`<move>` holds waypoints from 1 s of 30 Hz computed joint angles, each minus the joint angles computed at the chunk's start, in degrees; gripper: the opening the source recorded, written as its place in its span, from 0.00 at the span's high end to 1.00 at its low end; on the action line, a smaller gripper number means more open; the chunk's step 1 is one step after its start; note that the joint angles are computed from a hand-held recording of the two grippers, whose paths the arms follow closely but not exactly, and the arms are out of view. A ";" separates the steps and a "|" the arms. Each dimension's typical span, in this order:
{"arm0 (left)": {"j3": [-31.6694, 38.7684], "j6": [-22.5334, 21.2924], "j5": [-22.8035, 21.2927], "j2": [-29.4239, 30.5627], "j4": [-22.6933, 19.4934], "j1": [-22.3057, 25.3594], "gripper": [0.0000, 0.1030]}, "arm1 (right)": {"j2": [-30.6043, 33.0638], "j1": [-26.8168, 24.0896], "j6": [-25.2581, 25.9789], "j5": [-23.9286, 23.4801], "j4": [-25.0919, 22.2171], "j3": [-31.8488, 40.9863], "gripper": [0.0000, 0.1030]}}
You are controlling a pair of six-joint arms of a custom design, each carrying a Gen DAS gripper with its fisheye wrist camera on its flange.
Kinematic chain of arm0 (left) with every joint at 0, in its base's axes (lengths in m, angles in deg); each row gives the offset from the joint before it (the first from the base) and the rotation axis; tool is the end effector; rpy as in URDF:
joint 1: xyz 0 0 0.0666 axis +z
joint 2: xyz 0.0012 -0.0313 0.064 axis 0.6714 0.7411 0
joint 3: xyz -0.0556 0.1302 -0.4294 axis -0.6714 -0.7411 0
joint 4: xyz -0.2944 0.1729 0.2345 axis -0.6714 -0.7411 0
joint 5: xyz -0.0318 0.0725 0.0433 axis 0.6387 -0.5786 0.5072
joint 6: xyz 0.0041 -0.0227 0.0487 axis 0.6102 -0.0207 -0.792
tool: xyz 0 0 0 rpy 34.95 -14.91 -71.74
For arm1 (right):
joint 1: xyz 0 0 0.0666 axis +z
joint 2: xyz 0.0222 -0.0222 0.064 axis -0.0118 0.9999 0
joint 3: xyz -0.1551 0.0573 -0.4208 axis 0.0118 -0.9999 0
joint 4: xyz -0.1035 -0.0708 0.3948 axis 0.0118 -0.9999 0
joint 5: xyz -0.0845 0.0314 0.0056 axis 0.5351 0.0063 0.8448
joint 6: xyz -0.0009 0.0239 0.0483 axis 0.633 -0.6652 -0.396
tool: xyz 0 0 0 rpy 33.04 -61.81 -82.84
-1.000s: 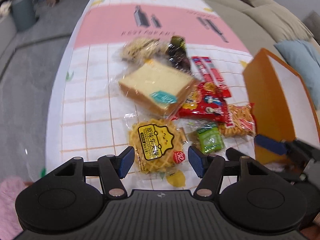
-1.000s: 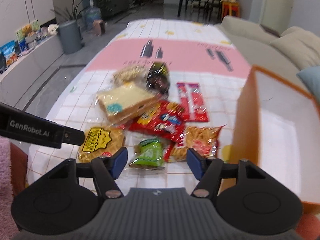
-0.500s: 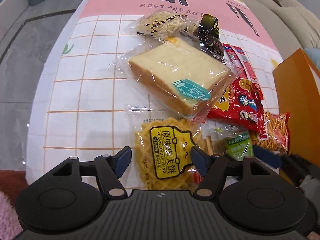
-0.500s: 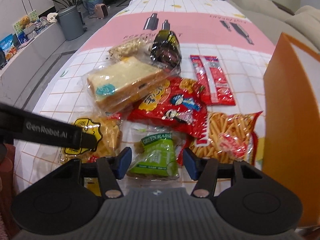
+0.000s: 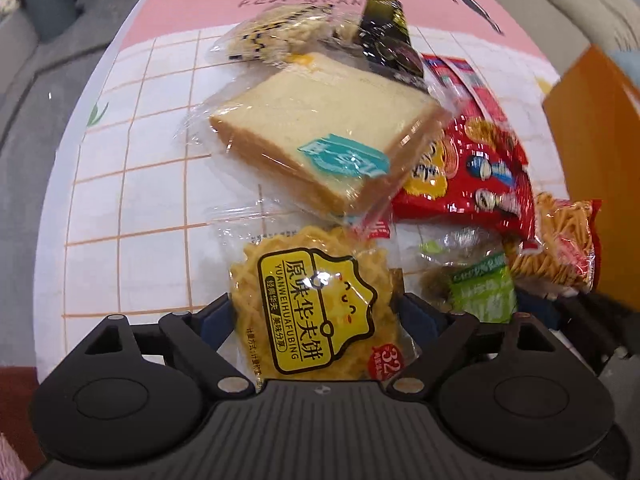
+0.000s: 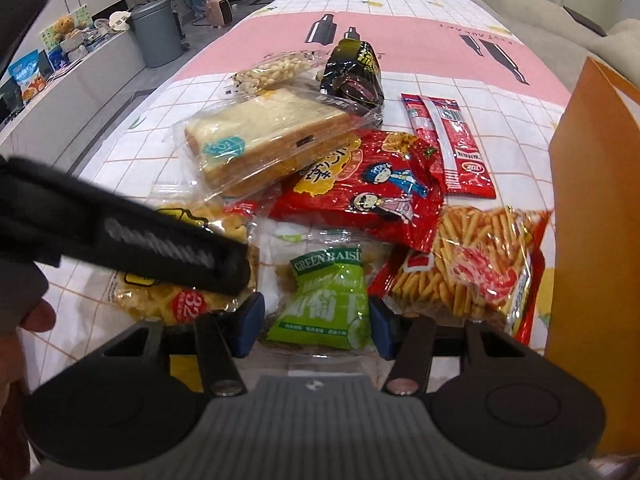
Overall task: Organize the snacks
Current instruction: 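Grasp the yellow biscuit pack with the left tool while the right tool grasps the green raisin pack, then carry both packs over the orange box and open both tools to drop them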
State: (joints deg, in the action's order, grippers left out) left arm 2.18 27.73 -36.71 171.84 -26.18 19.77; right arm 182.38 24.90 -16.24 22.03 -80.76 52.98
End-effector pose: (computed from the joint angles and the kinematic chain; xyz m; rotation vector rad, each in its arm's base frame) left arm 0.4528 -0.1781 0.2981 -0.9177 2.6412 0.0167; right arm 0.5491 0.2759 0.2792 -1.1893 2.3493 0.4831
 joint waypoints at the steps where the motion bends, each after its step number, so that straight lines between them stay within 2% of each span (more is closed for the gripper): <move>1: 0.15 -0.18 -0.20 0.08 -0.35 -0.12 0.04 | 0.00 -0.01 0.33 -0.03 0.11 -0.05 0.51; 9: -0.57 1.58 0.93 -1.60 -1.25 -0.47 0.14 | 0.04 -0.47 0.17 -0.71 -2.02 0.74 0.56; 15: -1.09 4.38 -0.56 -5.01 -2.59 -2.30 0.20 | -1.70 -1.11 0.83 -1.79 -2.81 0.10 0.58; 21: -0.72 7.11 -4.35 -8.67 -4.12 -4.66 0.28 | -5.32 -2.52 0.41 -5.19 -1.47 -1.66 0.58; 25: 0.54 7.91 -7.51 -9.86 -4.80 -6.63 0.30 | -7.48 -3.36 -0.46 -6.55 -0.18 -2.79 0.58; 30: 3.99 6.67 -11.99 -9.88 -5.80 -8.74 0.32 | -9.62 -5.07 -1.61 -9.97 -0.86 -3.53 0.58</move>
